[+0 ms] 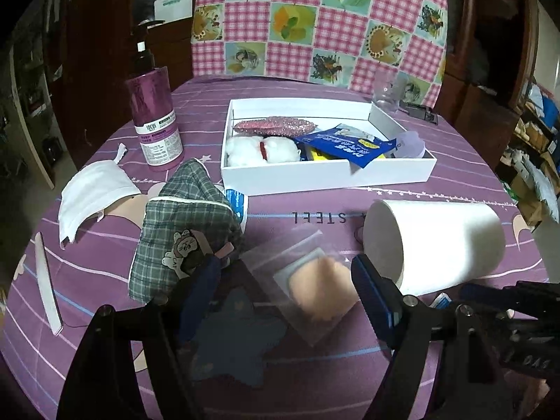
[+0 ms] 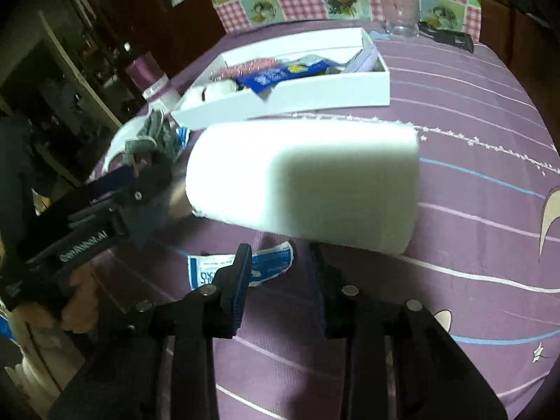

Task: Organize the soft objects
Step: 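Grasp the white-blue tube packet beside the paper roll with the right tool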

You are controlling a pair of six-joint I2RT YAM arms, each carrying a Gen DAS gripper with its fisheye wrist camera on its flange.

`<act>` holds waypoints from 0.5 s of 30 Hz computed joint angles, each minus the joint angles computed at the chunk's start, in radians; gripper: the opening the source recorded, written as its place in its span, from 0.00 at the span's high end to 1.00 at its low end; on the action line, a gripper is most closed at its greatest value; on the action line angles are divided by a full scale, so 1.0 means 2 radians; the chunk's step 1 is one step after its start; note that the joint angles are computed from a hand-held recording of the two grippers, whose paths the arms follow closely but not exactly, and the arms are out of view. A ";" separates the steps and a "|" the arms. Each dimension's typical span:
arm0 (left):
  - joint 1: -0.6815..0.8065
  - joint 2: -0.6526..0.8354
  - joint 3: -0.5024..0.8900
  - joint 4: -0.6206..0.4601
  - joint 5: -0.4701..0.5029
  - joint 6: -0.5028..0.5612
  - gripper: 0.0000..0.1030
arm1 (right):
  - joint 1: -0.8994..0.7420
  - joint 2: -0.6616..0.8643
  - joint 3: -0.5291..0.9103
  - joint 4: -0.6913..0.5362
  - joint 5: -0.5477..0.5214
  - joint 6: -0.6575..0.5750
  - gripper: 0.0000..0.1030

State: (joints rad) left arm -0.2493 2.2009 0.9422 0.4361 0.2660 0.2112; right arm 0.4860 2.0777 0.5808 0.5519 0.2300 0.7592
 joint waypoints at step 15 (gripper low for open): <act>-0.001 0.006 0.009 -0.011 -0.009 0.004 0.25 | 0.070 0.036 0.081 -0.130 0.127 -0.045 0.90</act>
State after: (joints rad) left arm -0.2514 2.2121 0.9599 0.4135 0.2488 0.2191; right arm 0.6258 2.1489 0.7421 0.2928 0.4833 0.6685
